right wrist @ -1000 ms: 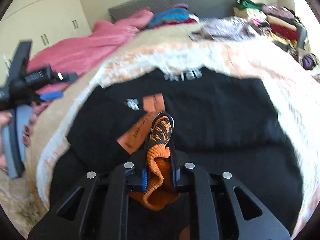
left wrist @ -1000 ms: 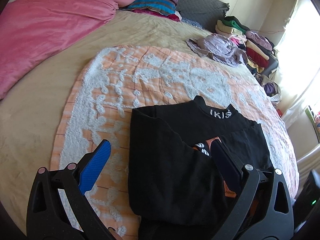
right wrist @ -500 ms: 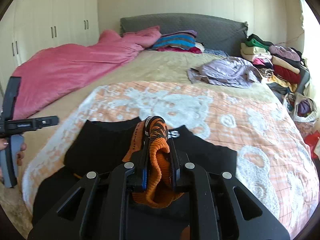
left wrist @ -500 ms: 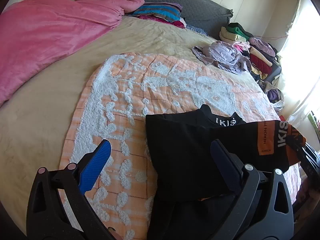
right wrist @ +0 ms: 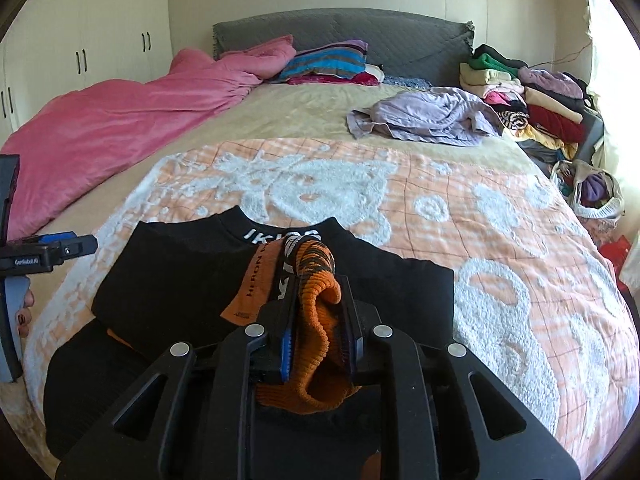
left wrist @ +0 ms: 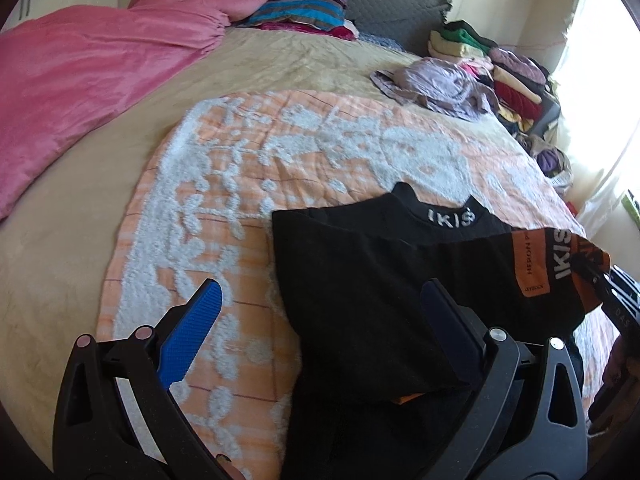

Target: Fold small clothes

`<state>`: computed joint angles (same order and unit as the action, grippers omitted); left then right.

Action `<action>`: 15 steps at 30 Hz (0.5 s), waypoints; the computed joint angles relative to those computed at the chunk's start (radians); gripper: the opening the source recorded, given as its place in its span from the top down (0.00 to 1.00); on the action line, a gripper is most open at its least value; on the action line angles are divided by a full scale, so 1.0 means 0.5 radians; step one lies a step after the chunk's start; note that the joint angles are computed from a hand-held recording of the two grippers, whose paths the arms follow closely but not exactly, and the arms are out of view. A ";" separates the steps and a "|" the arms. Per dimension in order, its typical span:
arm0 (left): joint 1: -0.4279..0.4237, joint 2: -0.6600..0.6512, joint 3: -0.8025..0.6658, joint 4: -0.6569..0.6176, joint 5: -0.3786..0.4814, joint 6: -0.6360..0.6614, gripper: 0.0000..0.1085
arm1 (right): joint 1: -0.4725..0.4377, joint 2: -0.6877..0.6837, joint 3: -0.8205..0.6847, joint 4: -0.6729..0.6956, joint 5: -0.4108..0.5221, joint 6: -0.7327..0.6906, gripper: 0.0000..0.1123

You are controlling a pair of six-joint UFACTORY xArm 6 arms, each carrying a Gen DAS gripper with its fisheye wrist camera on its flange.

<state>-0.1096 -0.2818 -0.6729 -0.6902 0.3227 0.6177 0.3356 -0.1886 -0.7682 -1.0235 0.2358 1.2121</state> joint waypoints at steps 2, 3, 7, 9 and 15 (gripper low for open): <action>-0.037 0.012 0.007 -0.011 -0.013 0.016 0.14 | -0.007 -0.003 0.014 0.030 0.005 -0.015 0.82; -0.052 0.015 0.012 -0.001 -0.023 0.013 0.14 | -0.006 -0.006 0.018 0.035 0.013 -0.014 0.81; -0.104 0.016 0.033 -0.018 -0.054 0.039 0.14 | -0.020 -0.041 0.040 -0.067 0.059 0.118 0.70; -0.124 0.019 0.041 -0.011 -0.062 0.045 0.17 | -0.057 -0.070 0.077 -0.087 0.031 0.171 0.66; -0.168 0.059 0.026 -0.066 -0.001 0.135 0.54 | -0.148 -0.039 0.156 0.267 -0.002 0.014 0.62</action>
<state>-0.1937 -0.2524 -0.6600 -0.7232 0.3220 0.6852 0.2614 -0.2081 -0.6902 -0.8901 0.2346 1.2189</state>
